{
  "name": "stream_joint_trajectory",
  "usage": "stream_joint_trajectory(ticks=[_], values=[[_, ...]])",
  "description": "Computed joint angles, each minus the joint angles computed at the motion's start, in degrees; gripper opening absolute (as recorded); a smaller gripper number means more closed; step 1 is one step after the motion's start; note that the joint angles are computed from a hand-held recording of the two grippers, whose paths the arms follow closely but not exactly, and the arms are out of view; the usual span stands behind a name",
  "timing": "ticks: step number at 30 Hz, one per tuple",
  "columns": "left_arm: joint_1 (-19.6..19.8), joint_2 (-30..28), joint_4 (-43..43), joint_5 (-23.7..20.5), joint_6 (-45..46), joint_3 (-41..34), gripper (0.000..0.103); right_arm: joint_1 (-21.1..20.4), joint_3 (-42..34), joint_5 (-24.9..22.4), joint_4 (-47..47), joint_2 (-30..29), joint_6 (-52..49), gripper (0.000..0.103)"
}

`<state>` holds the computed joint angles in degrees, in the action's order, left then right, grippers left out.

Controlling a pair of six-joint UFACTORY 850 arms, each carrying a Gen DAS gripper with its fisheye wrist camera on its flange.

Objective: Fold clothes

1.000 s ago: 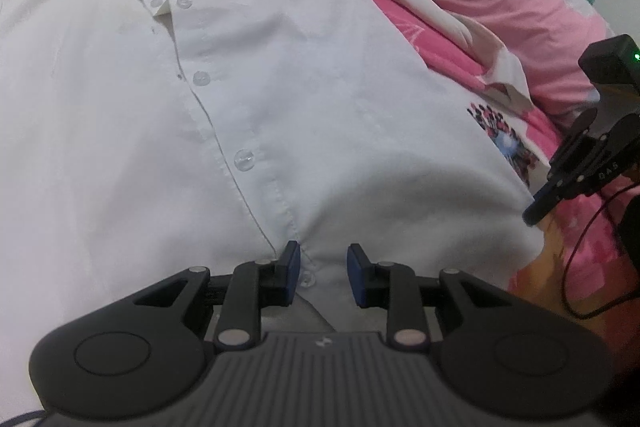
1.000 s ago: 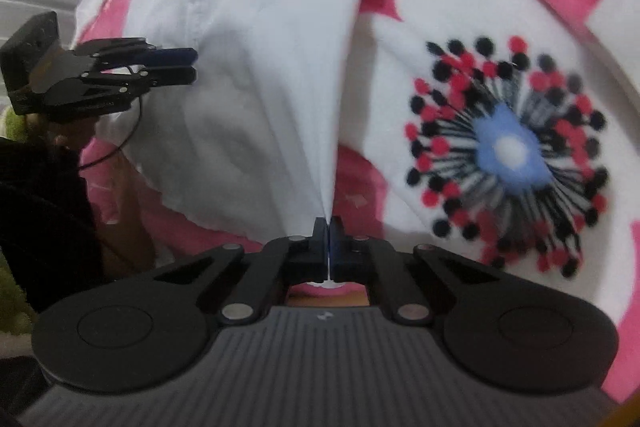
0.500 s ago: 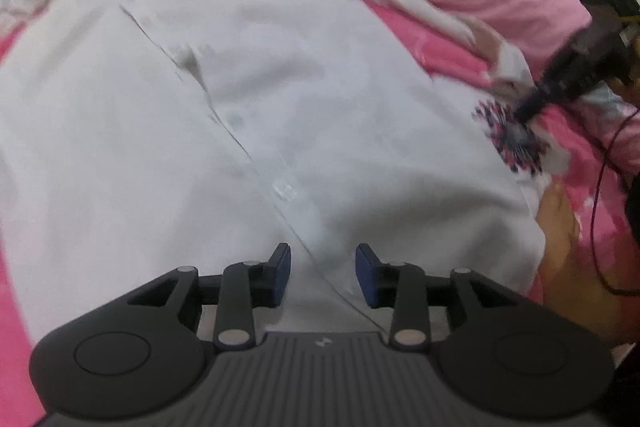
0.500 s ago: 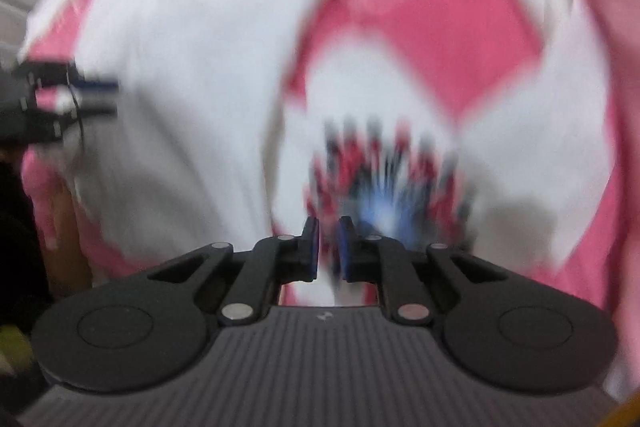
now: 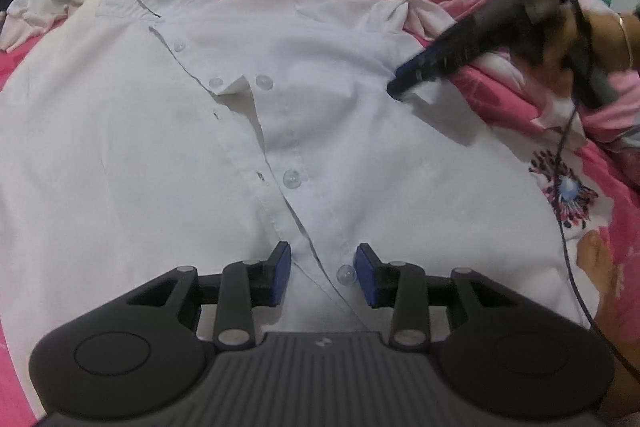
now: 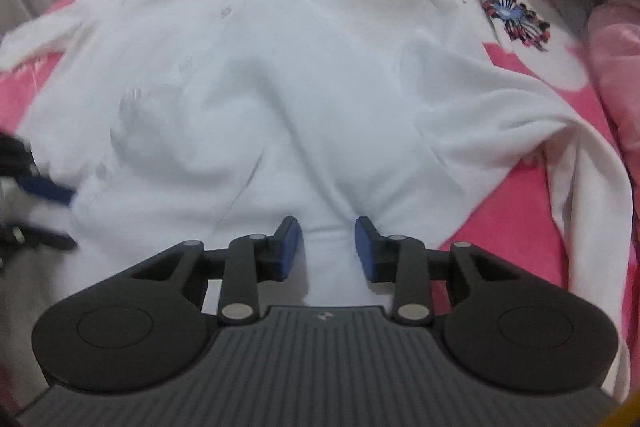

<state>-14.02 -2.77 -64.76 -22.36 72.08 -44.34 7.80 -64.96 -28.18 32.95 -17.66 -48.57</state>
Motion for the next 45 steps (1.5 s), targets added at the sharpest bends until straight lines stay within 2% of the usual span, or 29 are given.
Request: stream_joint_trajectory(ticks=[2, 3, 4, 5, 6, 8, 12, 14, 15, 16, 17, 18, 20, 23, 25, 27, 30, 31, 33, 38, 41, 45], values=[[0.8, -0.4, -2.5, -1.5, 1.3, 0.0, 0.038, -0.4, -3.7, -1.6, 4.2, -0.5, -1.2, 0.032], [1.1, -0.5, -3.4, -1.9, 2.3, 0.0, 0.038, -0.7, -5.1, -0.5, 6.7, -0.9, -5.5, 0.04], [1.3, -0.6, -4.3, -2.3, 3.2, 0.0, 0.038, -0.3, -6.0, 3.0, 6.7, -1.8, -7.4, 0.051], [1.6, -0.8, -5.1, -2.6, 4.0, -0.1, 0.039, 0.3, -7.3, 6.3, 4.4, -2.6, -7.0, 0.054], [1.9, -0.8, -5.8, -3.0, 4.6, 0.0, 0.04, 0.6, -9.0, 8.7, 0.1, -3.9, -4.5, 0.054], [2.4, -0.5, -6.9, -3.6, 5.7, 0.5, 0.04, 0.5, -13.6, 9.8, -8.9, -7.7, 3.2, 0.054], [2.3, -0.2, -7.4, -3.4, 7.6, 0.9, 0.04, 0.0, -20.1, 7.0, -6.1, -13.8, 1.7, 0.054], [2.1, -0.4, -7.0, -3.1, 7.3, 0.7, 0.04, 0.0, -23.3, 5.1, -5.7, -17.0, 1.7, 0.05], [2.1, -0.4, -7.1, -2.9, 7.1, 0.7, 0.04, 0.2, -24.4, 4.9, -8.4, -18.1, 4.1, 0.038], [2.1, -0.5, -7.1, -2.8, 6.9, 0.7, 0.04, 0.6, -24.4, 6.1, -13.4, -18.4, 8.6, 0.016], [2.1, -0.6, -7.1, -2.8, 6.8, 0.7, 0.04, 0.9, -24.9, 7.4, -19.4, -19.2, 14.5, 0.014], [2.1, -0.6, -7.0, -2.8, 6.7, 0.6, 0.04, 0.8, -25.9, 8.2, -23.7, -20.2, 20.1, 0.016], [2.1, -0.5, -7.2, -2.7, 6.9, 0.7, 0.04, 0.1, -27.2, 9.1, -25.1, -21.1, 25.3, 0.015], [2.5, -0.7, -7.3, -3.2, 6.9, 0.6, 0.04, -0.7, -25.6, 13.8, -24.2, -19.5, 26.1, 0.019], [2.9, -1.0, -7.5, -4.0, 7.1, 0.5, 0.04, -1.4, -24.4, 16.7, -14.8, -18.3, 17.9, 0.02], [3.3, -1.2, -7.7, -4.7, 7.2, 0.3, 0.04, -1.8, -25.8, 15.1, -2.8, -18.5, 9.6, 0.021], [3.7, -1.2, -8.5, -5.4, 7.6, 0.6, 0.04, -1.1, -31.0, 4.5, 12.2, -21.3, -8.3, 0.021], [3.9, -1.1, -8.8, -5.5, 7.8, 0.7, 0.04, -0.2, -31.9, 2.7, 13.3, -22.3, -13.0, 0.021], [4.1, -1.0, -9.3, -5.8, 8.2, 1.0, 0.04, 1.9, -34.9, -0.4, 9.9, -24.8, -15.6, 0.02], [4.6, -1.6, -10.6, -6.7, 8.2, 0.7, 0.04, 6.1, -42.1, 1.8, -3.7, -32.0, -5.7, 0.019], [4.9, -1.7, -11.7, -7.2, 8.4, 0.9, 0.04, 6.2, -44.6, 4.3, 1.5, -34.3, -5.9, 0.017], [5.2, -2.2, -12.3, -7.9, 8.9, 0.7, 0.04, 5.8, -48.2, 3.1, 4.6, -36.6, -5.6, 0.017]])
